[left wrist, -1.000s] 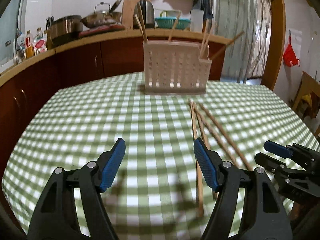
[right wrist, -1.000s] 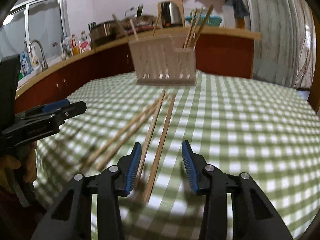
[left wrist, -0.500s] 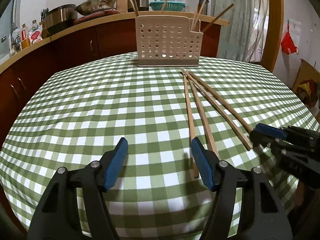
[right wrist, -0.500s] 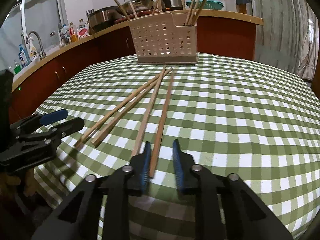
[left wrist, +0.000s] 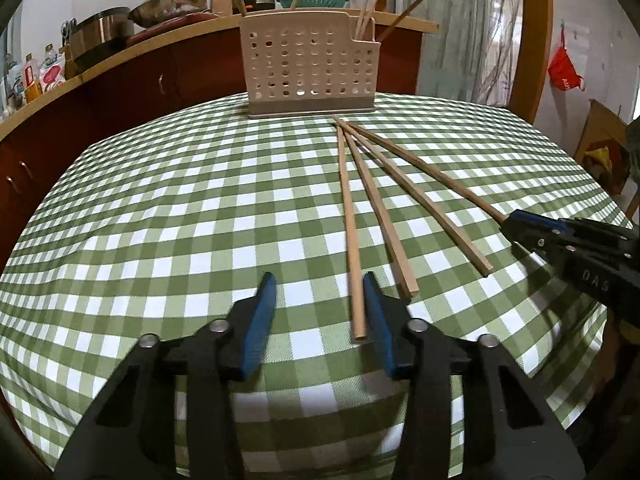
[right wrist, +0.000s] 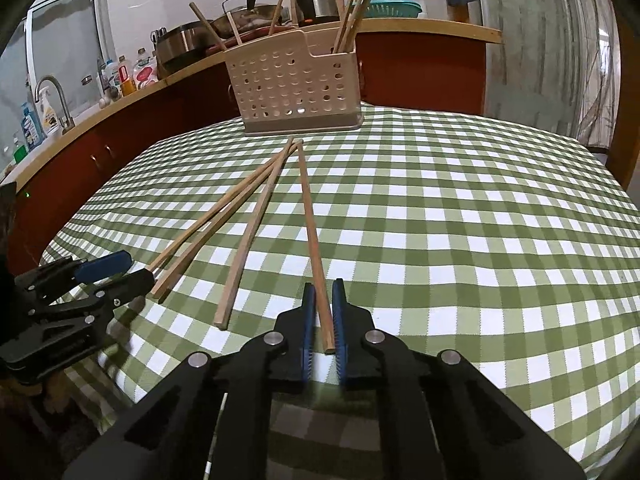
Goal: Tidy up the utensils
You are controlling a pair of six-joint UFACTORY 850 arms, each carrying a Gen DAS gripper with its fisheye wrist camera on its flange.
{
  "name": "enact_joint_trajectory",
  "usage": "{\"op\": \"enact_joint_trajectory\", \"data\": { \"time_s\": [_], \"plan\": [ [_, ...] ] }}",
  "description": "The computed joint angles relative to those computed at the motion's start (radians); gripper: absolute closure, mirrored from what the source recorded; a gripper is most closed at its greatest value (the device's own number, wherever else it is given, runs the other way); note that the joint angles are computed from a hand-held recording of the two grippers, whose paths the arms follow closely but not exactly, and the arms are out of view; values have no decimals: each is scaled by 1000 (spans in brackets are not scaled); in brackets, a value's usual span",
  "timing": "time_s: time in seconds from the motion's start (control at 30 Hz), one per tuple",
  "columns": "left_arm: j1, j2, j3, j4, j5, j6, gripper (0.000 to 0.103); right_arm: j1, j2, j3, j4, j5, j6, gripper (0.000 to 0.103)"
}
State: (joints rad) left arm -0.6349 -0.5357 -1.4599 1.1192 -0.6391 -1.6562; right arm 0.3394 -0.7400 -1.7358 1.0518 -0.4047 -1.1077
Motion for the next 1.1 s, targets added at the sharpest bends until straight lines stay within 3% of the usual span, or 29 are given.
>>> {"op": "enact_joint_trajectory", "data": {
  "time_s": [0.13, 0.23, 0.6, 0.8, 1.1],
  "plan": [
    [-1, -10, -13, 9, -9, 13, 88, -5, -2, -1, 5, 8, 1, 93],
    [2, -12, -17, 8, -16, 18, 95, -9, -2, 1, 8, 18, -4, 93],
    [16, 10, 17, 30, -35, -30, 94, -30, -4, 7, 103, -24, -80, 93],
    [16, 24, 46, 73, -45, -115, 78, -33, 4, 21, 136, -39, -128, 87],
    [9, 29, 69, 145, -43, -185, 79, -37, 5, 25, 163, -50, -152, 84]
  ]
}}
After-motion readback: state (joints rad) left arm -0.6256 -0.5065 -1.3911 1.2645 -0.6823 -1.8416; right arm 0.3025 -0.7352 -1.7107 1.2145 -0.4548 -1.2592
